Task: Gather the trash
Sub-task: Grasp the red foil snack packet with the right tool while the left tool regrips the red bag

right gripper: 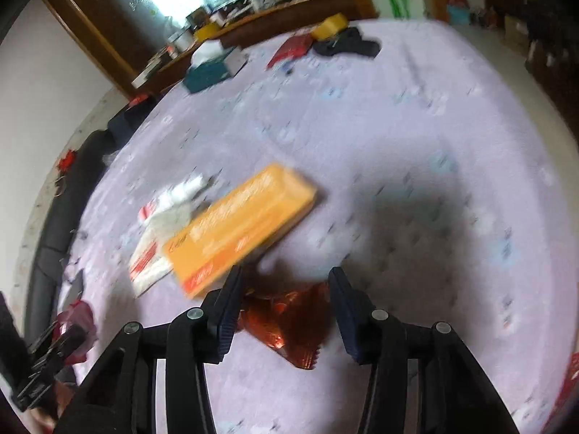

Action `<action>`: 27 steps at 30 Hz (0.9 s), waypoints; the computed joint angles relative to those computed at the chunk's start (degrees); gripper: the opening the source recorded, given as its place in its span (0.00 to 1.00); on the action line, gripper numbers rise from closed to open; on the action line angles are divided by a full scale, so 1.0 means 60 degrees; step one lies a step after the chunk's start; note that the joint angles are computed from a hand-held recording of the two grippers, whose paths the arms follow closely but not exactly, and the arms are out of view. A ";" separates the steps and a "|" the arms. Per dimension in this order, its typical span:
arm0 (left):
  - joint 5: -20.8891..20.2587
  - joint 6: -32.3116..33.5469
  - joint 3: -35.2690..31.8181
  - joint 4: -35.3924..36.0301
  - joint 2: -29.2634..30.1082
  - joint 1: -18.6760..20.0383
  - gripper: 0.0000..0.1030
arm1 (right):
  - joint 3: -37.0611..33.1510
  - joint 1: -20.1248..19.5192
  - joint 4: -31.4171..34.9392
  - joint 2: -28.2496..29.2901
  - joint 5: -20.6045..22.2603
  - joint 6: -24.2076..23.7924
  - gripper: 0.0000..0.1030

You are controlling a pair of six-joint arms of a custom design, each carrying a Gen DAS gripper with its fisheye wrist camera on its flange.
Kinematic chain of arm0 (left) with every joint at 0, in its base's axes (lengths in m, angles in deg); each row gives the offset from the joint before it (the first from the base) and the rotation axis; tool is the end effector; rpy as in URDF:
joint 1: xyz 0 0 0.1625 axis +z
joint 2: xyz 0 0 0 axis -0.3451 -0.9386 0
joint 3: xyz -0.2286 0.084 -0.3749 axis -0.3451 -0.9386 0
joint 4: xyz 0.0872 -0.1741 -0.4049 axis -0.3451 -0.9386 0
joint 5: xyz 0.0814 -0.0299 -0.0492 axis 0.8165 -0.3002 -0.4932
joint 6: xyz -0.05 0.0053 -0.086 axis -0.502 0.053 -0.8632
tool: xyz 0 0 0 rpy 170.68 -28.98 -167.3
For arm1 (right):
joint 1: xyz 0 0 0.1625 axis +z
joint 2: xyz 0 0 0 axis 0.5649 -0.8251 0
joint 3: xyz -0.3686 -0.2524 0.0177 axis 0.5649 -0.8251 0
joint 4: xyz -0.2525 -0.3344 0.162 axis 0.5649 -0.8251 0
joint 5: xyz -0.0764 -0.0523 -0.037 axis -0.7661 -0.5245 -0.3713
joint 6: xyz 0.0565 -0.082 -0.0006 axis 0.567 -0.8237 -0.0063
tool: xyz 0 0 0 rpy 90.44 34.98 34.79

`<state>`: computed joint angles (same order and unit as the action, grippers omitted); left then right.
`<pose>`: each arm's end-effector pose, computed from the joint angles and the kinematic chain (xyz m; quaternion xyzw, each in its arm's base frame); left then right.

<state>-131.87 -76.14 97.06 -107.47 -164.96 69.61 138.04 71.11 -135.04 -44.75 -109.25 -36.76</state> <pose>-0.0480 -0.3616 0.2778 0.1308 0.9082 -0.3379 0.2093 0.2485 -0.5220 0.0295 0.1314 -0.9620 0.1873 0.1492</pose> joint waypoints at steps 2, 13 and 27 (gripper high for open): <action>-0.0061 0.0008 0.0058 -0.0026 -0.0083 -0.0003 0.46 | 0.0317 0.0009 0.0131 -0.0214 0.0536 0.0040 0.50; -0.0257 0.0020 0.0180 -0.0250 -0.0077 0.0048 0.46 | 0.0616 0.1138 -0.0200 0.0197 -0.1400 -0.0218 0.54; 0.0360 -0.0125 0.0631 -0.0471 -0.0108 -0.0748 0.46 | 0.0471 0.1516 -0.0770 0.0836 -0.2422 -0.0154 0.40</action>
